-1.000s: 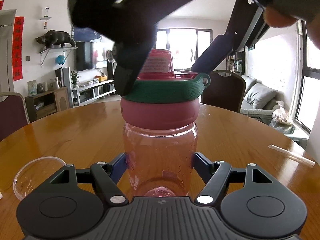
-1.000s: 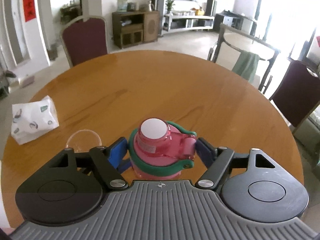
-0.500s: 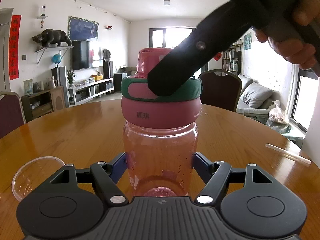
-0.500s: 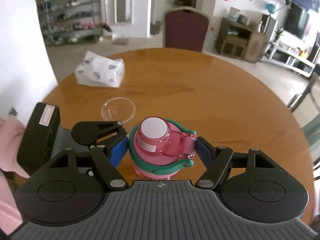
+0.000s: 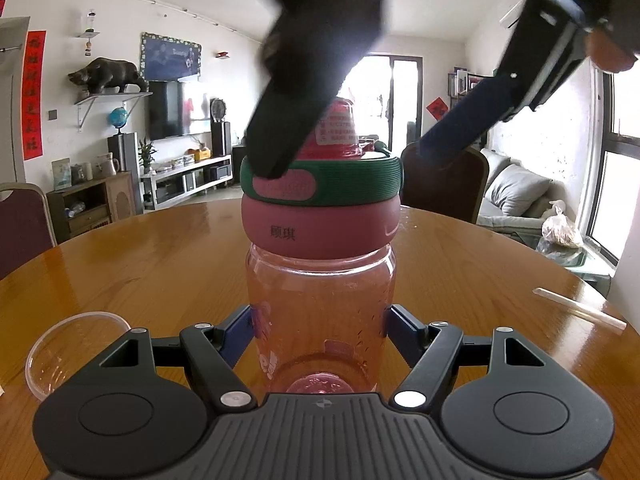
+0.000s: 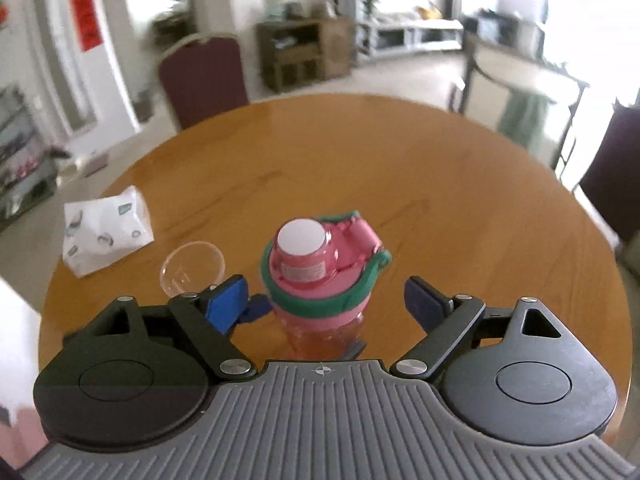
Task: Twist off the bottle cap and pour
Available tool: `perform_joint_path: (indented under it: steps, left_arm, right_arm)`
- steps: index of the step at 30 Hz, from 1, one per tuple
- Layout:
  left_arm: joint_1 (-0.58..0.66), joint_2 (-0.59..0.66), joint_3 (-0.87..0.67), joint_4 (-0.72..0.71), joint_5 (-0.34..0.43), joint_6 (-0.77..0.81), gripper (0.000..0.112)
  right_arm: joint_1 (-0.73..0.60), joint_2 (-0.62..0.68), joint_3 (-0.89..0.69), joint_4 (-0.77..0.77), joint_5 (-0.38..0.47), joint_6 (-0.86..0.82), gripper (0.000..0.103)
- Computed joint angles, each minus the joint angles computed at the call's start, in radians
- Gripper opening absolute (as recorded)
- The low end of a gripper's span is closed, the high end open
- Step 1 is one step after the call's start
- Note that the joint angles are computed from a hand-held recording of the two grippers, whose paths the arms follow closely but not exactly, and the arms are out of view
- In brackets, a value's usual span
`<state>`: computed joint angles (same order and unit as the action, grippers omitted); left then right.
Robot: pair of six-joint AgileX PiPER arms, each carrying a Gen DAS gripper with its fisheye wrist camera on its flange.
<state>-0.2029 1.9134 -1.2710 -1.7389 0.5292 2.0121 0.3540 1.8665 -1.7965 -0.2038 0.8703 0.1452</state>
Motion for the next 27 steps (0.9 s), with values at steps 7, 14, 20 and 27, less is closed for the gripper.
perform_joint_path:
  steps: [7, 14, 20, 27]
  left_arm:
    - [-0.002, -0.001, -0.001, 0.004, -0.005, -0.004, 0.071]
    - [-0.001, -0.003, -0.001, 0.013, -0.003, -0.002, 0.071]
    - [-0.004, -0.002, -0.001, 0.017, -0.001, -0.005, 0.071]
    - [-0.007, -0.002, -0.004, 0.029, -0.005, -0.021, 0.071]
  right_arm:
    - [-0.002, 0.001, 0.002, 0.002, -0.004, -0.006, 0.080]
    - [-0.004, 0.003, 0.004, 0.003, -0.009, -0.011, 0.075]
    - [-0.005, 0.004, 0.006, 0.005, -0.013, -0.016, 0.072]
    - [-0.007, 0.005, 0.009, 0.006, -0.018, -0.021, 0.074]
